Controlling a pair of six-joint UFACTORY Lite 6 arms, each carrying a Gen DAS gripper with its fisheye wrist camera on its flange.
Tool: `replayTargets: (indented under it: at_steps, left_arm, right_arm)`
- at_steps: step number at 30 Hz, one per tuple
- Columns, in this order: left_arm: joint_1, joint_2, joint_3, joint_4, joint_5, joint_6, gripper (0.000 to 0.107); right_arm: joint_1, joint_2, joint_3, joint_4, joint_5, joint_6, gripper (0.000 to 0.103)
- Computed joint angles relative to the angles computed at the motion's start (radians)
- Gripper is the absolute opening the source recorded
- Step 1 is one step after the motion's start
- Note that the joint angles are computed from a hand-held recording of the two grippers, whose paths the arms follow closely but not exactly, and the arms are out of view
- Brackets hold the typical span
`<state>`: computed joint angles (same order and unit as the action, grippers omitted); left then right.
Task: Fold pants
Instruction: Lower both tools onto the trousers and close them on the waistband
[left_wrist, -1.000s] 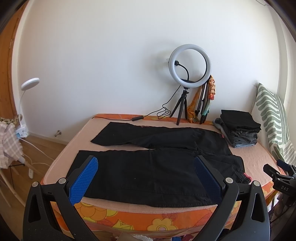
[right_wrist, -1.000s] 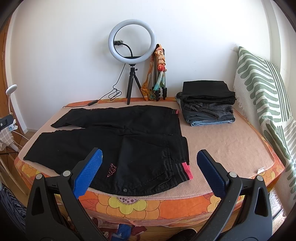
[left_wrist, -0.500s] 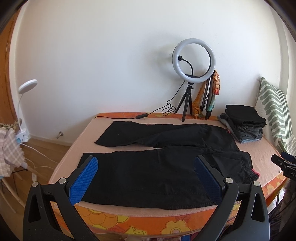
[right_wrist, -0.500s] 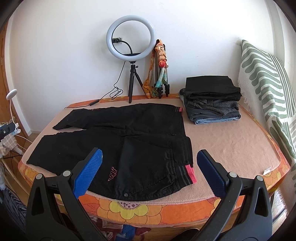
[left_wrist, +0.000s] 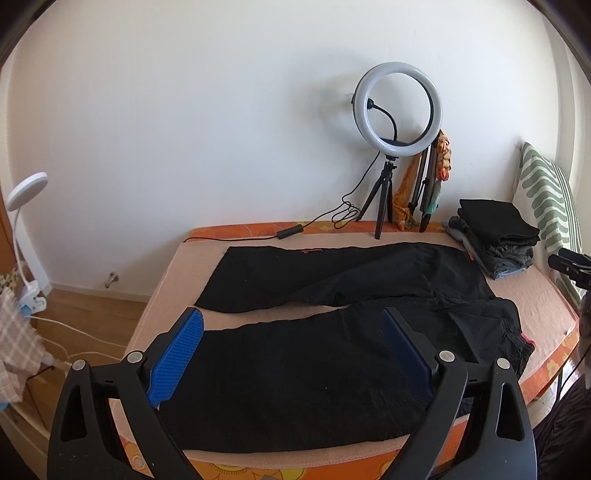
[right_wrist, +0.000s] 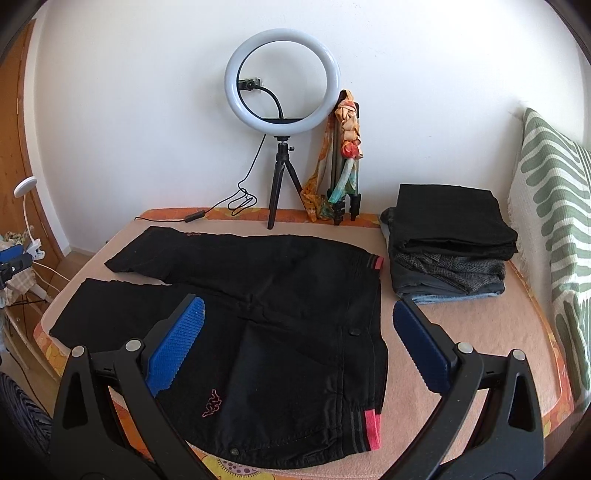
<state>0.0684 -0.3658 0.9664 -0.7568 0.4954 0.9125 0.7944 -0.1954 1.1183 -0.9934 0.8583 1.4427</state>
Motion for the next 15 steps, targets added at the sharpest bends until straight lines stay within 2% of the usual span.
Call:
replayTargets:
  at_steps: [3,6,9,11,15]
  left_arm:
    - [-0.020,0.104,0.085,0.045,-0.026,-0.021,0.092]
    - [-0.016,0.231,0.192,0.042,-0.014,-0.023,0.091]
    - [-0.009,0.376,0.323,0.065,0.006,-0.069,0.089]
    - [-0.016,0.468,0.413,0.109,0.007,-0.106,0.088]
    - [-0.023,0.721,0.699,0.207,0.091,-0.233,0.079]
  right_arm:
    - [-0.128,0.061,0.082,0.029,-0.119,-0.097,0.103]
    - [-0.242,0.170,0.210,0.083,-0.191,-0.232,0.103]
    - [-0.358,0.317,0.391,0.324,-0.268,-0.546,0.103]
    - [-0.411,0.437,0.539,0.499,-0.282,-0.755,0.103]
    - [-0.509,0.758,0.957,0.845,-0.196,-1.174,0.103]
